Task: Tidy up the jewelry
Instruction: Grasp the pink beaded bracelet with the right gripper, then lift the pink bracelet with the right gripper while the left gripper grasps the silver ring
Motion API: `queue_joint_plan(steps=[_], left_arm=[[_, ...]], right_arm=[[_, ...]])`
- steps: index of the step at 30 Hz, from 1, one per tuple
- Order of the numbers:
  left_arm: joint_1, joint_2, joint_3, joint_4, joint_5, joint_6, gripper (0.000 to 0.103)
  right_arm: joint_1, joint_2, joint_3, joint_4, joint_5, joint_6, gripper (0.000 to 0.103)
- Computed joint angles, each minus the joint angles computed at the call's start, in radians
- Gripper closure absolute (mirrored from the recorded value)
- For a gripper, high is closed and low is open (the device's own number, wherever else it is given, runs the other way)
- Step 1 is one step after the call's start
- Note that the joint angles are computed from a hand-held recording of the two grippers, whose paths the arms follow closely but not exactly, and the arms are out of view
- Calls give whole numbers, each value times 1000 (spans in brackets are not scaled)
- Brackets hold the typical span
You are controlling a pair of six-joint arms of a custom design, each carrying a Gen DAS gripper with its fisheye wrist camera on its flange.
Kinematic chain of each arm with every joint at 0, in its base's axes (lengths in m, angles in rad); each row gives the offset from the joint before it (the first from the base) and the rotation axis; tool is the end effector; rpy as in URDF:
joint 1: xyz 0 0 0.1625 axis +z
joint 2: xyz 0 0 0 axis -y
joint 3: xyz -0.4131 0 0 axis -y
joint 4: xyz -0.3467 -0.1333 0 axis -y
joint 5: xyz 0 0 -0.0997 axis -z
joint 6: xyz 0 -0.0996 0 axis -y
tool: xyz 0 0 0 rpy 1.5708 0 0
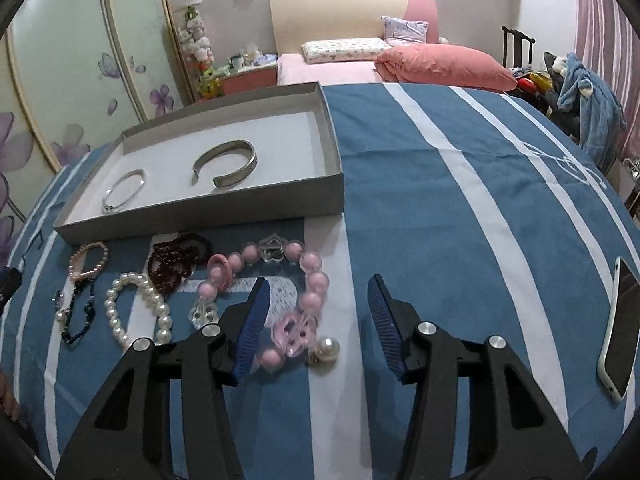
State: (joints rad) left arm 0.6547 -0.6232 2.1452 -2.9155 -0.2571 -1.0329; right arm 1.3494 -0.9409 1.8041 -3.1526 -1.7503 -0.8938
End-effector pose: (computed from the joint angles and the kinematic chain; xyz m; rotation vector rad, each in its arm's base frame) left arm -0.2140 -0.4537 0.0148 0.0201 2.0005 -1.1738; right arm -0.0209 -0.6188 0.2247 0.7539 -2.4166 0.6859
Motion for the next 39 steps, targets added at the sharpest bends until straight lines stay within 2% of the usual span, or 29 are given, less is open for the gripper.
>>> queue_joint_plan(steps=[4, 5, 6, 7, 11, 16, 22, 28, 39], left_arm=[[-1, 10, -9, 5, -16, 23, 28], [0, 13, -14, 9, -24, 33, 28], [2, 15, -20, 20, -28, 34, 28], [5, 15, -26, 34, -36, 37, 29], [16, 18, -54, 77, -71, 54, 35], [42, 20, -114, 198, -123, 44, 38], [66, 24, -157, 271, -148, 26, 48], [87, 17, -163, 264, -181, 24, 61], [85, 15, -157, 256, -183, 24, 64]], right_arm=[[13, 33, -11, -35, -57, -30, 64], [12, 31, -6, -34, -49, -37, 75], [11, 27, -9, -21, -43, -38, 81], [13, 29, -6, -29, -46, -43, 82], [12, 30, 0, -39, -43, -48, 84], [9, 27, 1, -36, -39, -47, 85], [11, 27, 1, -35, -39, -44, 85], [11, 26, 1, -29, -37, -40, 85], [11, 26, 1, -30, -38, -40, 84]])
